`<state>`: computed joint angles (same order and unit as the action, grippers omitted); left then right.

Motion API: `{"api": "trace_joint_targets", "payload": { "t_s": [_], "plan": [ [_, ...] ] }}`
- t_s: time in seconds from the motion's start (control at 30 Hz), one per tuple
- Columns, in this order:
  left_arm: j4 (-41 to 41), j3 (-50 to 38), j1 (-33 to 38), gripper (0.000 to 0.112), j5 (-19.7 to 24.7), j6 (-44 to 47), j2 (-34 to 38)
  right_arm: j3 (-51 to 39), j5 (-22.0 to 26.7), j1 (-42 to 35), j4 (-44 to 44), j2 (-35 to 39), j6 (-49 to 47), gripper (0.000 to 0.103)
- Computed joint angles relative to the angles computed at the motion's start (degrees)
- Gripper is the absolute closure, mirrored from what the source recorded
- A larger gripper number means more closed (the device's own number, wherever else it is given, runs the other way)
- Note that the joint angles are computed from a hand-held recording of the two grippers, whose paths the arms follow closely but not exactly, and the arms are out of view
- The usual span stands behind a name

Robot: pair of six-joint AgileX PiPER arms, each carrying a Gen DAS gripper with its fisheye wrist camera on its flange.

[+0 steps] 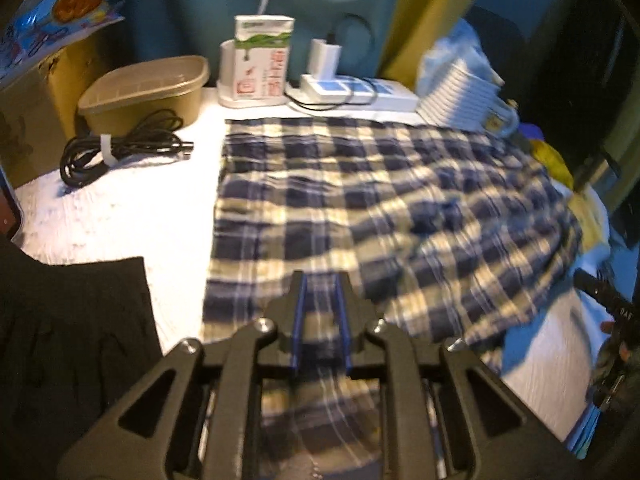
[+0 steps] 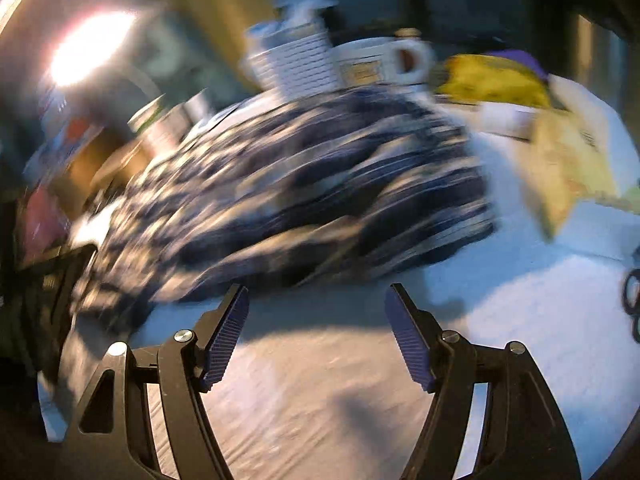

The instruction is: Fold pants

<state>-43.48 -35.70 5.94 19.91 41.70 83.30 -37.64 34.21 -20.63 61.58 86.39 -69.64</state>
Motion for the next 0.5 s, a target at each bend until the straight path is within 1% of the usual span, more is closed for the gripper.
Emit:
{"api": "trace_joint_targets", "payload": {
  "t_s": [0.03,0.1,0.13,0.17,0.27,0.43,0.5],
  "plan": [
    [-0.15,-0.82,0.19,0.097,0.23,-0.3,0.9,-1.59,1.54,-1.78,0.53,2.32,-0.33,0.029],
    [3.33,-2.51,-0.87,0.097,0.08,-4.78,2.6,-4.66,3.89,-4.52,2.71,7.55,-0.58,0.03],
    [5.55,-2.86,-1.7,0.096,-0.18,-7.29,2.84,-5.3,5.78,-6.07,5.57,9.01,-2.83,0.029],
    [8.54,-3.5,-2.76,0.096,-0.34,-10.49,3.27,-5.99,6.45,-6.36,6.18,10.06,-2.79,0.029],
    [12.52,-4.16,-4.52,0.096,-0.12,-14.82,3.84,-8.36,8.14,-7.1,9.53,13.11,-2.79,0.029],
    [15.06,-3.63,-5.05,0.096,-0.35,-18.28,3.93,-13.08,10.85,-7.44,14.62,18.6,-0.22,0.029],
    [15.34,-3.26,-4.6,0.096,-0.48,-18.65,3.93,-14.74,9.97,-6.29,15.6,19.74,0.97,0.03]
  ]
}}
